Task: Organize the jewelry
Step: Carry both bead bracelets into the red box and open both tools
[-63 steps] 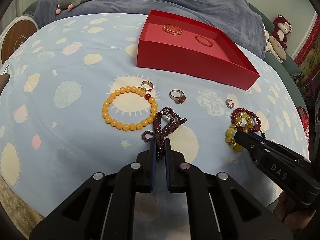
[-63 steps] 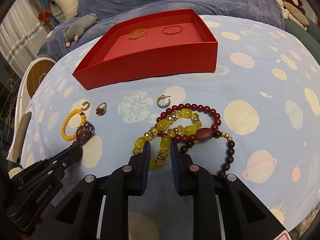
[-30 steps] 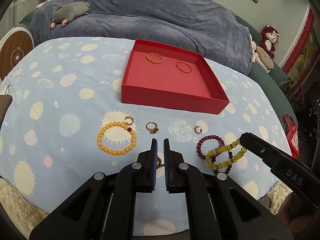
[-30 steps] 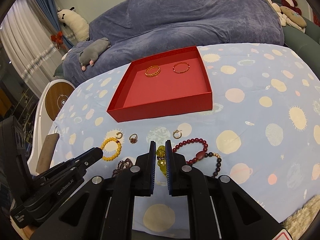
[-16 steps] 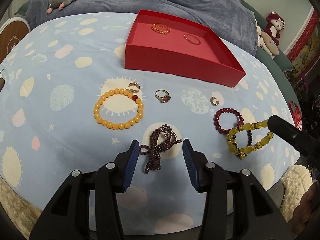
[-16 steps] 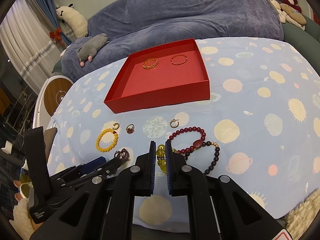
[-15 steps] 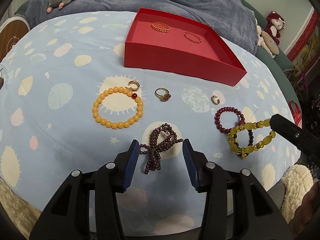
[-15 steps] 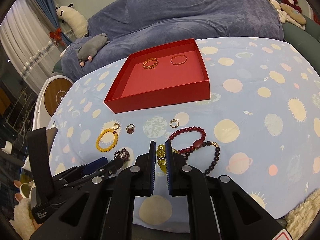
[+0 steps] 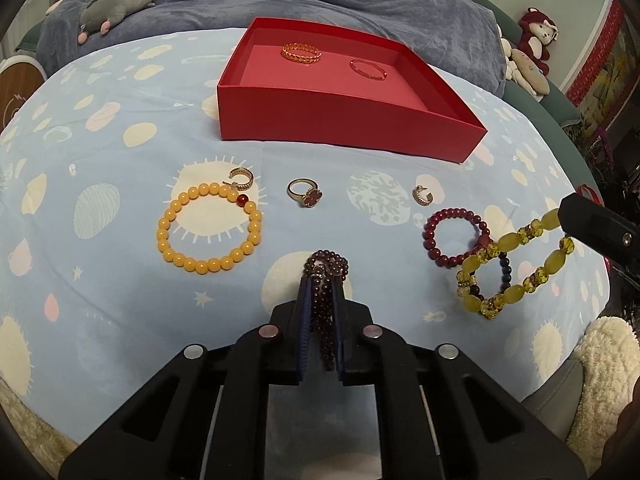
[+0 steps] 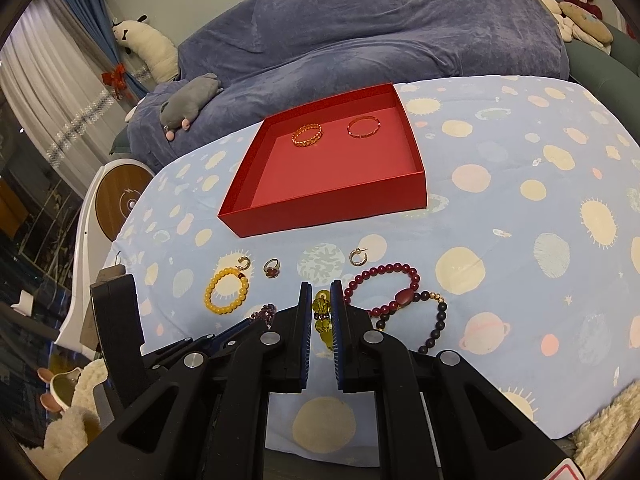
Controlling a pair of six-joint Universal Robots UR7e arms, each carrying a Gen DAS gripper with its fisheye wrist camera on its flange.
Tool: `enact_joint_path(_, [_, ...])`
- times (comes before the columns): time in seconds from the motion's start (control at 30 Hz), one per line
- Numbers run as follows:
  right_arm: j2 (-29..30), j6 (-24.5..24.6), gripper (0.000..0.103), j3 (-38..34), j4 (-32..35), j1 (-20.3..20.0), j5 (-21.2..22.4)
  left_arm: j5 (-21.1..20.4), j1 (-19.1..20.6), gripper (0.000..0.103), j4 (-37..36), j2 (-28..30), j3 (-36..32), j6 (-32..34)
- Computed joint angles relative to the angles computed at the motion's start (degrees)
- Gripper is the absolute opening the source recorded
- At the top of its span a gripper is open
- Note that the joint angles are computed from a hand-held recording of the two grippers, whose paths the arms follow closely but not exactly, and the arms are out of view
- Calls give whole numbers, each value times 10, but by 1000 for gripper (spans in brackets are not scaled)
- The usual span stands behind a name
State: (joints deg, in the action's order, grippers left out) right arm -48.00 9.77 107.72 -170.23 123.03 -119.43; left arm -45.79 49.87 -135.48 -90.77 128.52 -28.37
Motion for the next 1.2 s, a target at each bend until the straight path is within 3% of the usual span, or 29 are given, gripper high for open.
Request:
enact_joint_path(0.57, [-5,-24,9,-41,-1,1,-5,-9,-20,3,11,-10,-66,5])
enact_joint_path(0.83, [34,-76,9,-138,18,-10,10,-9,-1,3,-58,58,-158,103])
enact_joint_path(1.07, [102,-117,9,-264,50,-28,34,-23,39,3,-115,151,-273,202])
enact_joint_path(1.2, [149,-121,9,-341,87,-42,49,-38,70,3,-112,201,-332,216])
